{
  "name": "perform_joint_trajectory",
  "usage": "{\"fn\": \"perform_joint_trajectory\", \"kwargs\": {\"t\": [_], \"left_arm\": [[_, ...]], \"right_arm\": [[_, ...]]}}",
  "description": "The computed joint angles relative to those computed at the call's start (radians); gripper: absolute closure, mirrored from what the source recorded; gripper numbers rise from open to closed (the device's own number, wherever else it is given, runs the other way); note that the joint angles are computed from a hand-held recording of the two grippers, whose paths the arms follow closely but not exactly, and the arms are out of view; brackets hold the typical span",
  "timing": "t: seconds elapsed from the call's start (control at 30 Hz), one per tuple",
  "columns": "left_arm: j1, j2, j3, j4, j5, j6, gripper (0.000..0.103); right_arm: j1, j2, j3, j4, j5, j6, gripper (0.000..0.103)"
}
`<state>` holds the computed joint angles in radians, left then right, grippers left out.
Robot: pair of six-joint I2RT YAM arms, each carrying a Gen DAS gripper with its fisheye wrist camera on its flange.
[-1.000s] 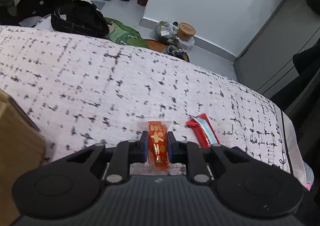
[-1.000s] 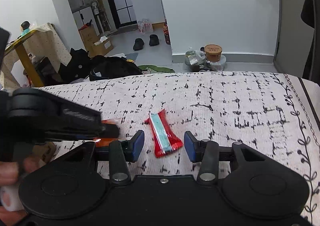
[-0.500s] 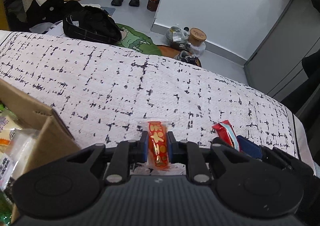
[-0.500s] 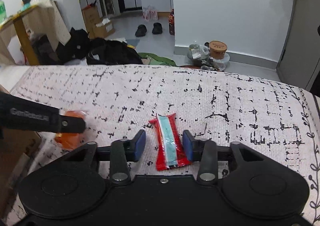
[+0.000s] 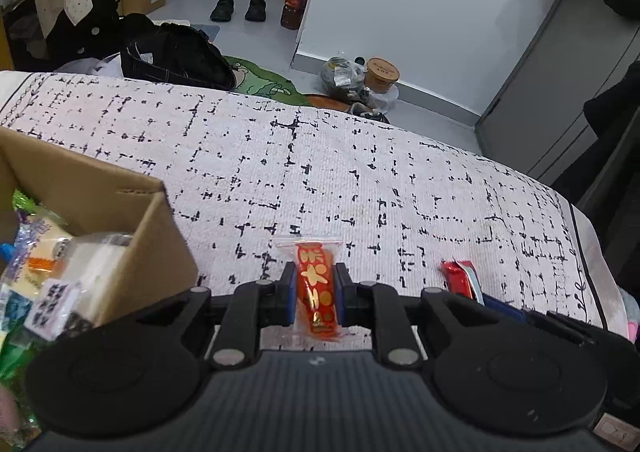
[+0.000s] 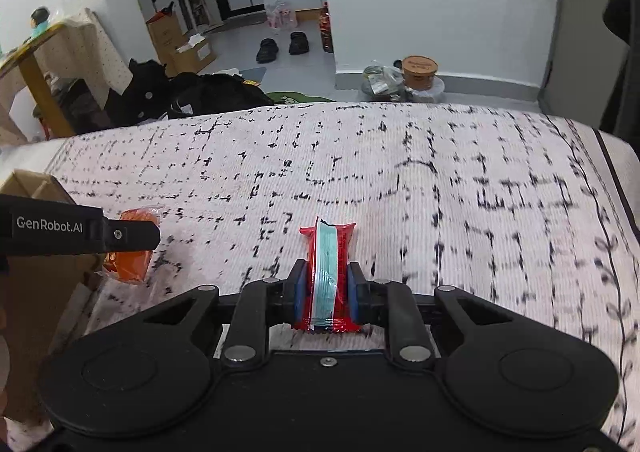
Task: Organize snacks
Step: 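Carry the orange candy and red bar over the cardboard box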
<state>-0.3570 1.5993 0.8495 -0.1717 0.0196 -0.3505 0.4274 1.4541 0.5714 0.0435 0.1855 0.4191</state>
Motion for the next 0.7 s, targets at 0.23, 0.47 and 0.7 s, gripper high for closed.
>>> {"fn": "perform_joint_trajectory", "kwargs": {"t": [0.23,0.47,0.7], "left_arm": [[0.006,-0.093,-0.041,-0.023,0.003,0.036,0.086],[0.008,-0.209,-0.073,-0.064,0.014,0.071,0.086],[0.047,-0.337,-0.086,-0.148,0.057,0.102,0.086]], "right_arm": [[0.024,-0.123,-0.021,-0.075,0.025,0.107,0.083],[0.065,-0.242,-0.013,-0.159,0.052,0.177,0.083],[0.133,-0.326,0.015,-0.213,0.065,0.196,0.083]]}}
